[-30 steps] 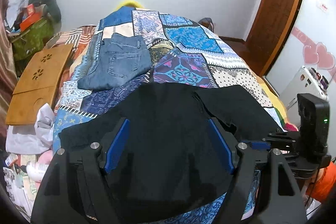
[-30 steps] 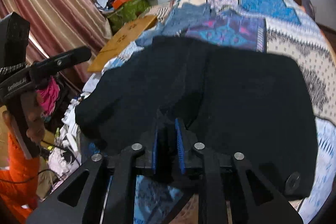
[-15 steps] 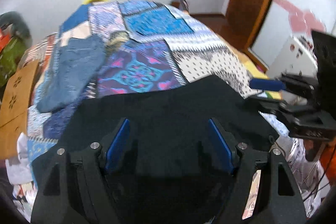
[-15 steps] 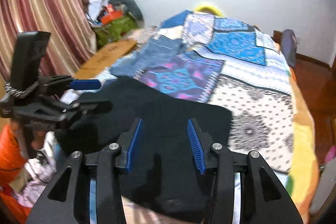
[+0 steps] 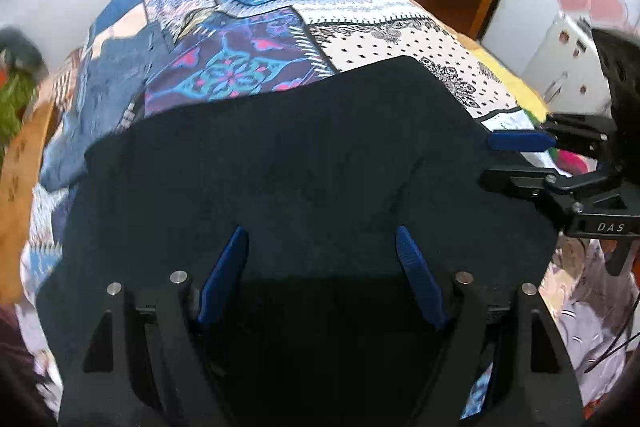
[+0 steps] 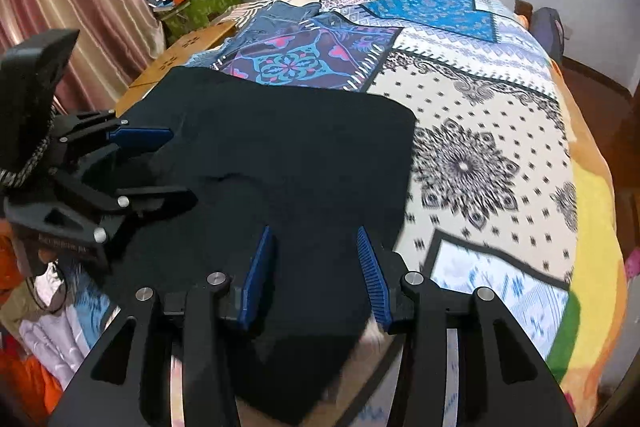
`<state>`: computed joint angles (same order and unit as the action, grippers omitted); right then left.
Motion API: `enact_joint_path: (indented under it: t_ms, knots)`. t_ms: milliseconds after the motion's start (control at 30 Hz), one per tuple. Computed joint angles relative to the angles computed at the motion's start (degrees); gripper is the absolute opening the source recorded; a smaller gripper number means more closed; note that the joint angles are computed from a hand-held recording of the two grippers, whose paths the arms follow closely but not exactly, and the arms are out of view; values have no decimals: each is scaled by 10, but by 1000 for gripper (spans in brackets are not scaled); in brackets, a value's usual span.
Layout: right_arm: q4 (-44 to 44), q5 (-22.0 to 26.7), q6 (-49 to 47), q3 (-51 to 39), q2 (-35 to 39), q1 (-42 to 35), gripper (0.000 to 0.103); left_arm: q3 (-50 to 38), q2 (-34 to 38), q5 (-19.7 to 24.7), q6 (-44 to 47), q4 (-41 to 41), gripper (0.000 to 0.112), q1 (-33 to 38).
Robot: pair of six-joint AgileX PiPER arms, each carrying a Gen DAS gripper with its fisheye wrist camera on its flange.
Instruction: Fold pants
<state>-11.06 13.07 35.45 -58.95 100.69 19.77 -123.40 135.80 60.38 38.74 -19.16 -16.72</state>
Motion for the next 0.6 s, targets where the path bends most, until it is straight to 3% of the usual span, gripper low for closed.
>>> enact_joint_path:
  t_ms: [167, 367, 467, 600]
  knots:
    - [-76, 22, 101, 13, -22, 16, 41, 111, -73, -62, 7, 10, 77, 11]
    - [-209, 51, 254, -4, -43, 47, 41, 182, -146, -90, 11, -10, 77, 60]
    - [-269, 64, 307, -33, -45, 70, 51, 196, -172, -100, 12, -25, 77, 102]
    - [-343, 87, 355, -89, -24, 104, 53, 196, -185, -104, 10, -38, 77, 161]
